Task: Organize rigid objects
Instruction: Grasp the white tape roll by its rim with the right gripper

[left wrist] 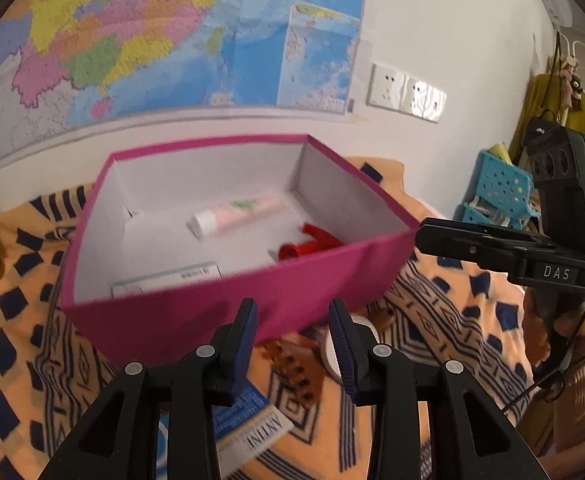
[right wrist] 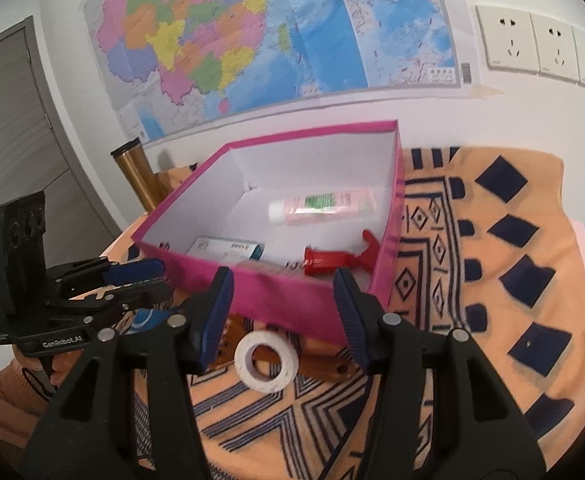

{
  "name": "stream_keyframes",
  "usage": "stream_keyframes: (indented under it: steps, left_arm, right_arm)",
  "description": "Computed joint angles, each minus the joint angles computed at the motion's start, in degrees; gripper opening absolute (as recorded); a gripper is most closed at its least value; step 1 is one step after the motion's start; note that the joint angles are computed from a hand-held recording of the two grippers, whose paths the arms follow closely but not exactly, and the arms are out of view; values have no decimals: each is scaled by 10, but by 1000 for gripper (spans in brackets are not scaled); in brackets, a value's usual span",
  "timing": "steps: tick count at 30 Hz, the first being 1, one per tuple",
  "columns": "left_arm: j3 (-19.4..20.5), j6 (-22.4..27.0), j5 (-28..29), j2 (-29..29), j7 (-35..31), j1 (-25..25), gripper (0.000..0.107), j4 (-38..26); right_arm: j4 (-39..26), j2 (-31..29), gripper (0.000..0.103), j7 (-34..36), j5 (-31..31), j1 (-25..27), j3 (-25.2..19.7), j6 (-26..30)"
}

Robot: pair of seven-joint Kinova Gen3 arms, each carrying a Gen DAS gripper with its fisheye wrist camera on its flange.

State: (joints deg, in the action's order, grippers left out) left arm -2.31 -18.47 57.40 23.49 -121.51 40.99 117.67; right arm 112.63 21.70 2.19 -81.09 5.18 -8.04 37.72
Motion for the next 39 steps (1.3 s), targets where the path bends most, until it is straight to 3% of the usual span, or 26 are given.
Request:
stream_keyframes:
  steps: [11,22,28,39]
  left_arm:
    - [12,48,-96,37,109,-11,37,-7]
    - [-47,124,-145,76,181,28,36,-48]
    - [-49,134,-185,85,224,29,36,-60]
    - [-57,143,-255,86,305,32,36,-65]
  right_arm:
    - [11,40,54,-52,68,-1,-10,-6]
    - [6,58,48,-80,106,0,-49,-57]
    - [2,65,40,-93,125,5,-71,-80]
    - [-1,71,39,-101,139,21,-99,-96]
